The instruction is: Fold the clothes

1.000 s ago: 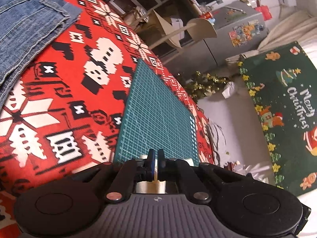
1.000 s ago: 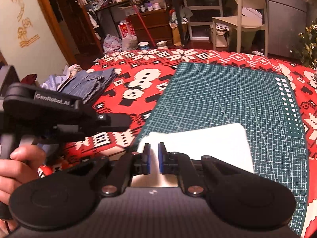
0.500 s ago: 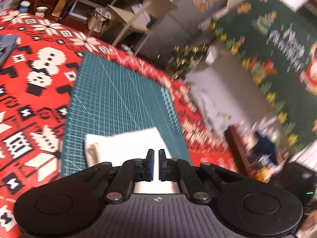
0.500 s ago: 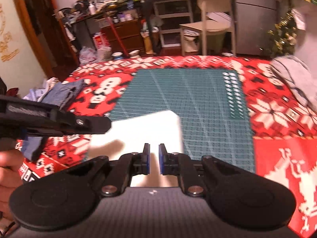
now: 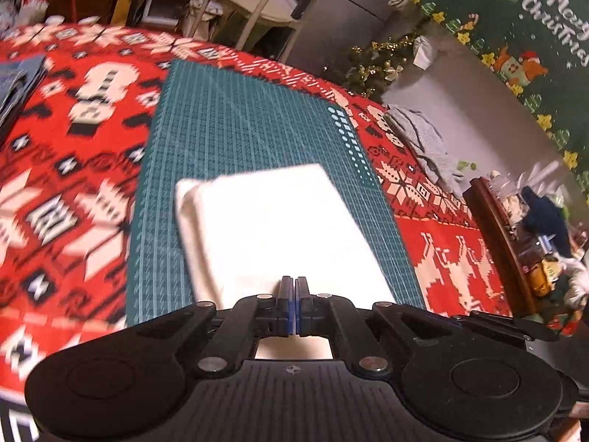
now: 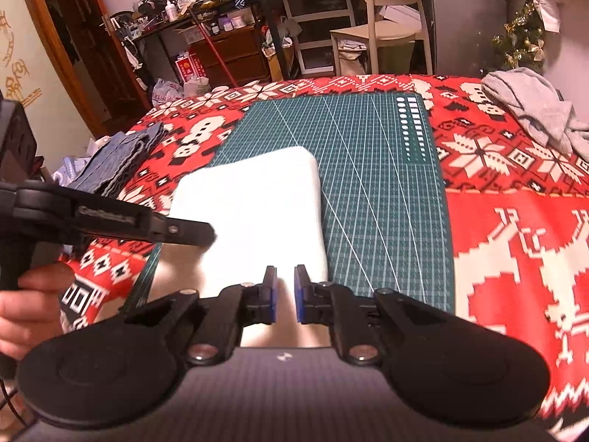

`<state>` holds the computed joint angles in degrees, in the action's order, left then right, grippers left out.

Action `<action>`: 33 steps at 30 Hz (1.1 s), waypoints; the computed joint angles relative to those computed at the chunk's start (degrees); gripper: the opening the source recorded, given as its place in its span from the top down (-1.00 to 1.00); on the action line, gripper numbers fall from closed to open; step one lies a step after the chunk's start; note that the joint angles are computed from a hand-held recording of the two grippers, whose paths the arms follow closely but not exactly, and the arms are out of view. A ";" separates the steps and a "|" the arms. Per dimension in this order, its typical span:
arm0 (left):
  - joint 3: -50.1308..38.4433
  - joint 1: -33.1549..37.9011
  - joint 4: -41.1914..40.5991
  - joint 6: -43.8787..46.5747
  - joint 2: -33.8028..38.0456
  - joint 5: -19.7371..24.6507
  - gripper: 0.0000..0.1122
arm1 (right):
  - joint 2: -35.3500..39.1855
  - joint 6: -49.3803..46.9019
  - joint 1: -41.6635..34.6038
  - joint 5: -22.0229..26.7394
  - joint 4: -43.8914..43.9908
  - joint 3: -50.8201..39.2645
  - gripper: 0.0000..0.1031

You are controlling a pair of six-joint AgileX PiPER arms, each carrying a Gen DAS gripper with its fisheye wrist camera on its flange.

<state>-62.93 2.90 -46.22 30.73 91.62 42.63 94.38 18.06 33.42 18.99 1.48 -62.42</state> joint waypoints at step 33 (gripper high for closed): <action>-6.04 5.89 -2.48 -3.20 8.65 9.52 0.33 | -8.44 11.58 -2.07 4.72 -6.70 8.55 0.04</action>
<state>-68.97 8.78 -48.69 27.53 100.27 52.16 85.94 29.64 31.35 23.72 -5.22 -53.87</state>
